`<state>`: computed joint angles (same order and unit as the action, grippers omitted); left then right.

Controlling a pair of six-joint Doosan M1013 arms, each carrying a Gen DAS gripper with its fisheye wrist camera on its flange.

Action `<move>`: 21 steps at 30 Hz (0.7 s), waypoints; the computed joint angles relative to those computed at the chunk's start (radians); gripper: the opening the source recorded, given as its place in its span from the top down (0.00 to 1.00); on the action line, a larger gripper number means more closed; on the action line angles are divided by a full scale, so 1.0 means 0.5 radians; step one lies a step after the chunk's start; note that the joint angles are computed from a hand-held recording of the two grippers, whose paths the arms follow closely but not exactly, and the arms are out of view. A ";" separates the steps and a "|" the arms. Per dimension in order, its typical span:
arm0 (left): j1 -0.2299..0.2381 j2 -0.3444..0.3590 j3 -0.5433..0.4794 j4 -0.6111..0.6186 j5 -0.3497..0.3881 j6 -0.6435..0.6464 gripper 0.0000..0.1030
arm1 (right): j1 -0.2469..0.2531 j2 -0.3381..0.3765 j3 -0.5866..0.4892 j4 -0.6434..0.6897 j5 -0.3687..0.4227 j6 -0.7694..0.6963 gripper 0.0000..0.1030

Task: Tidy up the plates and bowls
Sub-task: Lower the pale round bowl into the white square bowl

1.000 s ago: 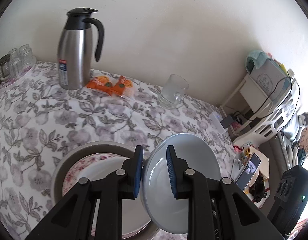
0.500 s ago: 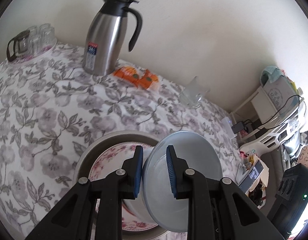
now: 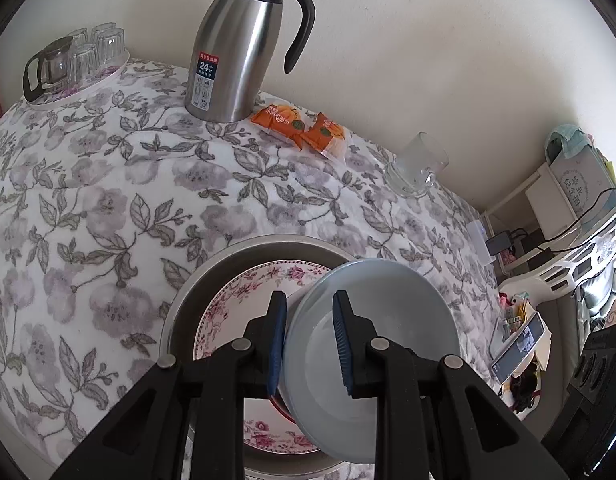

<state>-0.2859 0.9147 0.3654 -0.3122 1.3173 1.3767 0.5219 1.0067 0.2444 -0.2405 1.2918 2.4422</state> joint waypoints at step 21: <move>-0.008 -0.043 0.075 0.058 -0.090 0.023 0.80 | -0.008 -0.086 0.161 -0.026 -0.124 0.068 0.80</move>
<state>-0.2898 0.8931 0.4028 -0.2830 1.2721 1.3883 0.5179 0.9639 0.3248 -0.2535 1.2296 2.4765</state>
